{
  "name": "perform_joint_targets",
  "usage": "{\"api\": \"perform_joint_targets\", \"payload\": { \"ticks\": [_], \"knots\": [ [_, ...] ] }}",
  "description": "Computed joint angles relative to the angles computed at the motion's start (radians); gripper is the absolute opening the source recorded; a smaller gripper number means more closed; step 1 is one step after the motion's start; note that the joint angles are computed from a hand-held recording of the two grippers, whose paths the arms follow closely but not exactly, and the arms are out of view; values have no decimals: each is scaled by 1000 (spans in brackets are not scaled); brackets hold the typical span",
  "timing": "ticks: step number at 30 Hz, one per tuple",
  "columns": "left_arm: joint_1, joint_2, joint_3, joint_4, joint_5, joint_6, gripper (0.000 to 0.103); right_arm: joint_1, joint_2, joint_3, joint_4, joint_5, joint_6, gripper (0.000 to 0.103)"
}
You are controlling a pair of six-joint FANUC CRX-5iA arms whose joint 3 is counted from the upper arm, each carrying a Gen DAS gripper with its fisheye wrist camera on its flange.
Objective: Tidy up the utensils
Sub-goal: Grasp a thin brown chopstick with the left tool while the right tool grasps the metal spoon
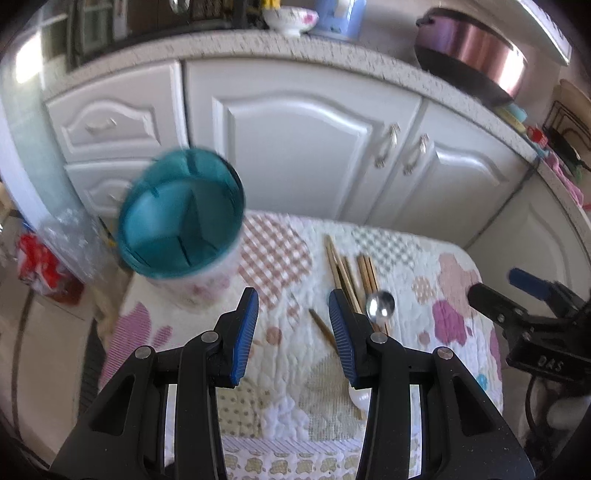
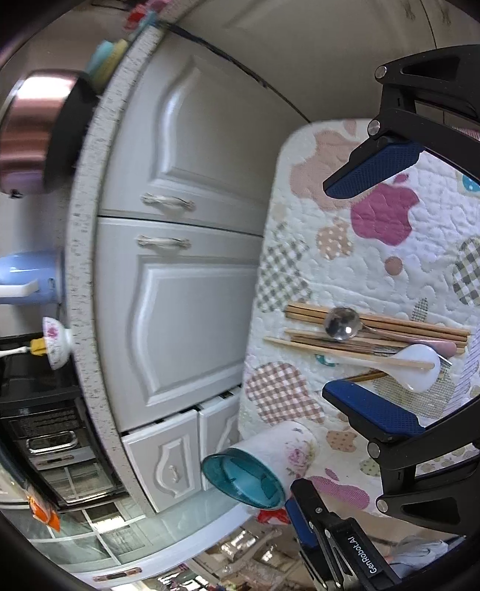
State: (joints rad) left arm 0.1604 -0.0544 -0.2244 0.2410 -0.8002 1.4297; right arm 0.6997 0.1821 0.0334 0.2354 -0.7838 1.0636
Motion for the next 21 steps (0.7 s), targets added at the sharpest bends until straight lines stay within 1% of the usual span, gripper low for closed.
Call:
{"api": "perform_joint_targets", "payload": {
  "ticks": [2,4,5,8,10,12,14,15,17,21],
  "knots": [
    [5,26,-8,43,-19,-34,39,-13,19,18,-54,-14,41,97],
    [8,64,-7,84,-49,-58,39,-25,36,33,-106,-22,79,89],
    [9,80,-6,100,-58,-65,38,-33,47,44,-139,-31,102,82],
    [1,133,5,133,-74,-71,36,-62,83,90,-258,-67,193,77],
    [-4,161,11,163,-70,-93,33,-70,111,111,-281,-88,218,70],
    [-7,184,25,161,-77,-86,33,-82,142,139,-314,-106,251,57],
    [-3,212,43,169,-94,-81,32,-108,184,187,-384,-133,304,49],
    [-1,226,53,173,-102,-79,32,-117,200,208,-413,-147,326,47],
    [0,250,69,179,-117,-84,32,-141,236,256,-484,-179,393,47],
    [-8,286,105,147,-134,-67,32,-162,290,324,-540,-222,487,47]
  ]
}}
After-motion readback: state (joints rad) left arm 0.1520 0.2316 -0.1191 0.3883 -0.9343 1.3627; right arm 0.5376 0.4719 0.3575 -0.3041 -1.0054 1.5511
